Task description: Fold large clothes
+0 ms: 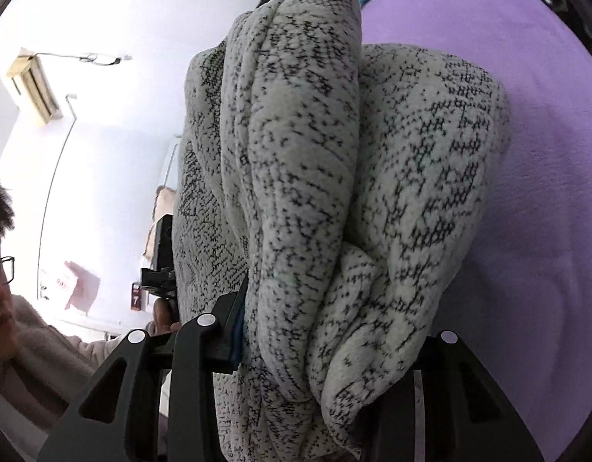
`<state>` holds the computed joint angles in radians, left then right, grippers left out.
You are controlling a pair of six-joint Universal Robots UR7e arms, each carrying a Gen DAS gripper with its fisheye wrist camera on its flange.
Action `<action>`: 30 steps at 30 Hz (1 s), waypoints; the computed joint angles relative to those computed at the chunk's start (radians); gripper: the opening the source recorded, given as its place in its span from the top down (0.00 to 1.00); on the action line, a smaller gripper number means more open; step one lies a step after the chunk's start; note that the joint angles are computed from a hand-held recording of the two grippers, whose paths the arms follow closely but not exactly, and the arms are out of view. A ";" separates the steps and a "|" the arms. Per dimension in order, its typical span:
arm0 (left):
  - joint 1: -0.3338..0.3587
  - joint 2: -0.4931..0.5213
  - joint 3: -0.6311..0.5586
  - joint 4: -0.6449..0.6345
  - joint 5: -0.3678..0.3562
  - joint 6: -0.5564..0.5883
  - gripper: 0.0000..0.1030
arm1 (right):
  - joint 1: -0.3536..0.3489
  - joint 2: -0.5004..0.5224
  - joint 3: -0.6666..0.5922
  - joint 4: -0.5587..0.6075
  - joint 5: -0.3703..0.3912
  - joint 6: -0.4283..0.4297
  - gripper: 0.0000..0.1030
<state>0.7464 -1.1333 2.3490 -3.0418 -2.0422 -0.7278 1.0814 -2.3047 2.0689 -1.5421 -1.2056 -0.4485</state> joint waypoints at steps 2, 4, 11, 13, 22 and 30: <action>-0.011 -0.062 0.020 0.050 0.025 0.019 0.31 | 0.057 0.013 0.005 -0.016 -0.015 0.027 0.64; -0.012 -0.126 0.061 0.055 0.036 -0.008 0.32 | 0.115 0.033 0.007 -0.032 -0.030 0.057 0.64; -0.012 -0.466 0.195 0.169 0.091 -0.080 0.32 | 0.407 0.111 0.105 -0.208 -0.076 0.263 0.64; -0.016 -0.608 0.213 0.264 0.118 -0.094 0.32 | 0.489 0.158 0.129 -0.282 -0.080 0.331 0.64; 0.014 -1.171 0.110 0.858 0.247 -0.093 0.32 | 0.857 0.541 0.149 -0.680 -0.093 0.572 0.64; 0.052 -1.406 -0.134 1.261 0.348 -0.070 0.32 | 1.028 0.894 0.032 -0.891 -0.039 0.630 0.64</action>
<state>0.7981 -2.5389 2.2146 -1.7807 -1.6939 -0.7977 2.1094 -1.4106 2.1008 -2.4336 -1.2447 0.1811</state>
